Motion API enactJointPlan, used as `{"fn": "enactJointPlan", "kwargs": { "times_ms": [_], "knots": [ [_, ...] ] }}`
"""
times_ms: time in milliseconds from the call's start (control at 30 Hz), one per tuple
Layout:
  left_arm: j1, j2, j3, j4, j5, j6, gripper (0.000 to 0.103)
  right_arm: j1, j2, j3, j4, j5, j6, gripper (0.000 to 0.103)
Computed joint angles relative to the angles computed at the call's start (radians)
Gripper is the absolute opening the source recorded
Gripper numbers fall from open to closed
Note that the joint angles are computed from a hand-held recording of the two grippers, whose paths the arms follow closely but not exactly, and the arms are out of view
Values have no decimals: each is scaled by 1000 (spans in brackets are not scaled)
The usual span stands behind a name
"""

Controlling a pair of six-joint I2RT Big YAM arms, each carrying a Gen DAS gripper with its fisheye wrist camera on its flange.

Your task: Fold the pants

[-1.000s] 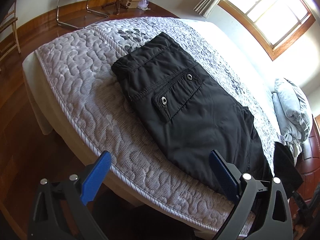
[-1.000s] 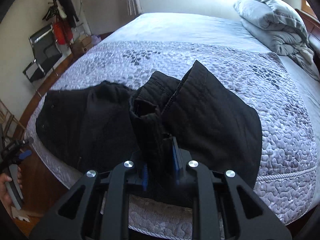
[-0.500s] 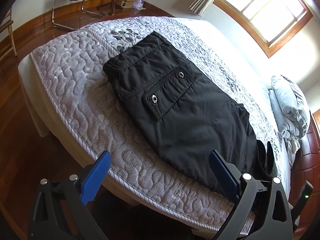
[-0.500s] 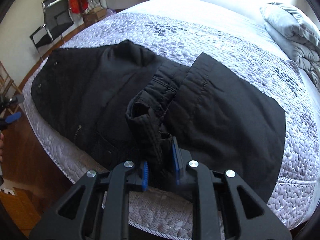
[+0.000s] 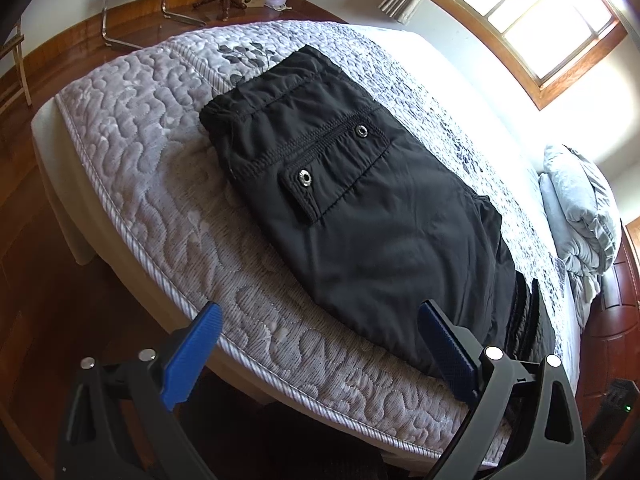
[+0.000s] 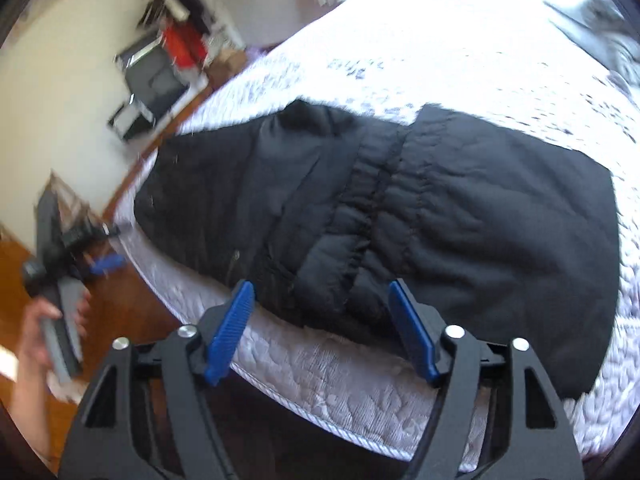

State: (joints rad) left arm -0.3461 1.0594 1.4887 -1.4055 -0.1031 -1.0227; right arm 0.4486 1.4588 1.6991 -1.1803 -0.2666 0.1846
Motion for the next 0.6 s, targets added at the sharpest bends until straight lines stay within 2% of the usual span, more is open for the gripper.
{"fn": "enactJointPlan", "kwargs": {
  "times_ms": [133, 233, 367, 400, 467, 533, 567, 600],
  "knots": [
    [-4, 6, -1, 12, 13, -3, 99, 23, 42, 50, -75, 115, -21, 72],
    [-14, 8, 1, 20, 16, 2, 99, 39, 74, 65, -108, 139, -8, 69],
    [-16, 9, 2, 16, 17, 4, 99, 65, 99, 61, -132, 275, -29, 49],
    [-14, 7, 0, 16, 21, 2, 99, 63, 100, 57, -128, 271, -30, 47],
    [-9, 4, -5, 19, 26, -1, 99, 50, 103, 59, -132, 227, -30, 27],
    [-5, 2, -11, 19, 26, -2, 99, 44, 96, 56, -134, 234, -37, 21],
    [-2, 0, -14, 20, 29, -3, 99, 42, 90, 56, -132, 225, -45, 10],
    [1, -3, -19, 22, 33, -5, 99, 42, 86, 60, -134, 213, -50, 10]
  ]
}}
